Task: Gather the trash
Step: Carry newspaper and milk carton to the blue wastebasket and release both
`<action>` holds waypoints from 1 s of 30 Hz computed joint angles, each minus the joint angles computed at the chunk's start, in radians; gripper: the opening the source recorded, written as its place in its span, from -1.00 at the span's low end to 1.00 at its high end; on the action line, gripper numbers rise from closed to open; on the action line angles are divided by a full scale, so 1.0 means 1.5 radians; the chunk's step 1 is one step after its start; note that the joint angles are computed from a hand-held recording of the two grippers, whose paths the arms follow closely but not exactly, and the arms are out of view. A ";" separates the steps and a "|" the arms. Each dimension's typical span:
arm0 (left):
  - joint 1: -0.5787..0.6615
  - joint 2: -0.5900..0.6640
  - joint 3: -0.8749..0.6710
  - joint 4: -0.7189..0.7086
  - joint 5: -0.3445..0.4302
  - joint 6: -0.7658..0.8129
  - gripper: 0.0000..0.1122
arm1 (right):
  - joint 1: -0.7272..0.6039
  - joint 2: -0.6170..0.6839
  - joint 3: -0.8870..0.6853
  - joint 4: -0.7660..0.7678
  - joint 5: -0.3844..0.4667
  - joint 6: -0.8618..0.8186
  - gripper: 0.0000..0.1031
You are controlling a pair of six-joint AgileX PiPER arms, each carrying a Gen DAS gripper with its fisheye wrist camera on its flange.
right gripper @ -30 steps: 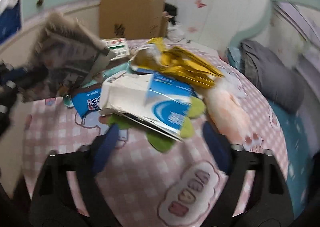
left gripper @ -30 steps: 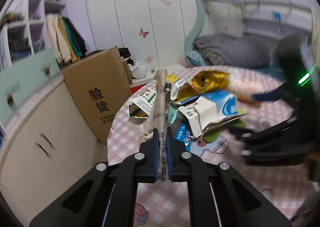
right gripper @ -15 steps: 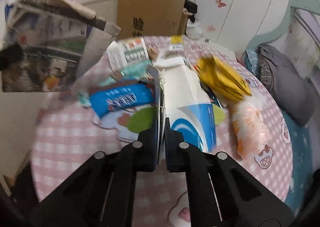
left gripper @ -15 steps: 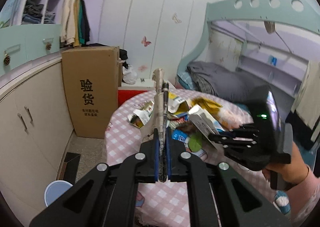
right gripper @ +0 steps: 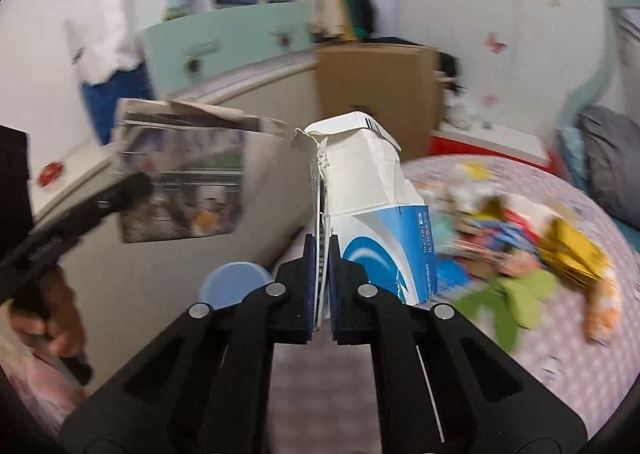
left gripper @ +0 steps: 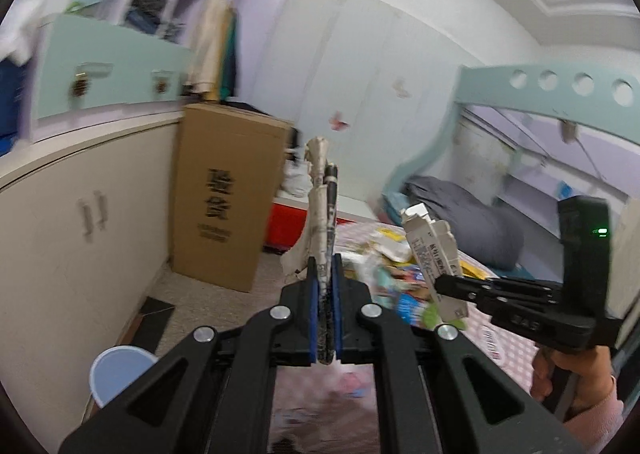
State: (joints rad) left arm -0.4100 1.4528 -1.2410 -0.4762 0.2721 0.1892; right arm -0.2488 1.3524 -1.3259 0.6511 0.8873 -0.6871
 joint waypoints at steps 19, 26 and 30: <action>0.374 0.304 -0.035 0.235 0.067 -0.187 -0.91 | 0.442 0.753 -0.643 -0.157 0.025 0.289 -0.73; 0.392 0.401 -0.122 0.217 0.108 -0.172 -0.90 | 0.441 0.867 -0.766 -0.193 0.046 0.375 0.08; 0.370 0.426 -0.126 0.226 0.094 -0.182 -0.90 | 0.439 0.778 -0.576 -0.214 -0.065 0.354 0.27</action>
